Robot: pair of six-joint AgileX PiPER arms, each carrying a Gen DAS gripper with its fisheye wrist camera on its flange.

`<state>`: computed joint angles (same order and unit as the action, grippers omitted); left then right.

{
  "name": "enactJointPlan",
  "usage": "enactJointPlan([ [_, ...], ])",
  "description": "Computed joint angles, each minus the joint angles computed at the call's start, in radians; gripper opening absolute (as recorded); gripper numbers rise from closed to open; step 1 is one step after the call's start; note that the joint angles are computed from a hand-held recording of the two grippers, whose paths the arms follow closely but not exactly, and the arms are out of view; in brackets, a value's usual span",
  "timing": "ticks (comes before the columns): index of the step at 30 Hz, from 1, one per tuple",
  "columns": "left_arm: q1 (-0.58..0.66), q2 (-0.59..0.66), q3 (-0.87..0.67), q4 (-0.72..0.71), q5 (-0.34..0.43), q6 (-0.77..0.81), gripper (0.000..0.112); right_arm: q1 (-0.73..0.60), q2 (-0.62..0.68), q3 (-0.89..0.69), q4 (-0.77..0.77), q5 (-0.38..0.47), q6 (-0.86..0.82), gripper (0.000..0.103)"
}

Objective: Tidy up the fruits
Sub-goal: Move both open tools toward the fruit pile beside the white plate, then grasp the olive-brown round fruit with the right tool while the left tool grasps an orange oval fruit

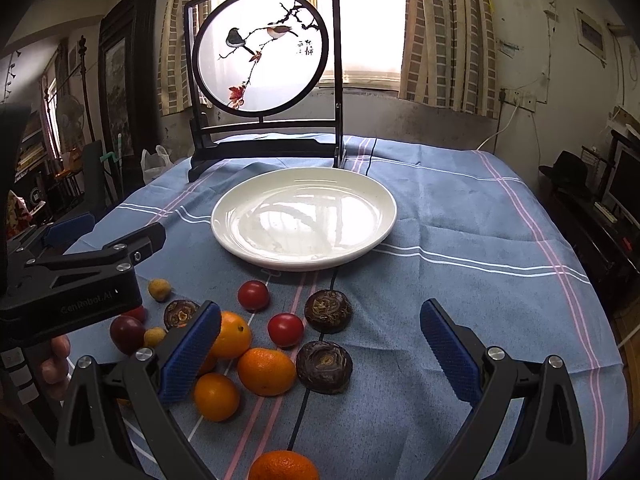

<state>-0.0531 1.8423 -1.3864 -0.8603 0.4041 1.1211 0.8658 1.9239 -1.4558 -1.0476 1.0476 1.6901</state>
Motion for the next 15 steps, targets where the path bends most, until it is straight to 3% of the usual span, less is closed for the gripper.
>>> enactJointPlan([
  [8, 0.009, -0.01, 0.023, -0.031, -0.002, 0.038, 0.098, 0.034, -0.013, 0.021, -0.017, 0.015, 0.012, 0.1],
  [15, 0.063, -0.054, 0.103, -0.211, 0.017, 0.283, 0.098, 0.071, -0.045, 0.066, 0.006, 0.014, -0.023, 0.1],
])
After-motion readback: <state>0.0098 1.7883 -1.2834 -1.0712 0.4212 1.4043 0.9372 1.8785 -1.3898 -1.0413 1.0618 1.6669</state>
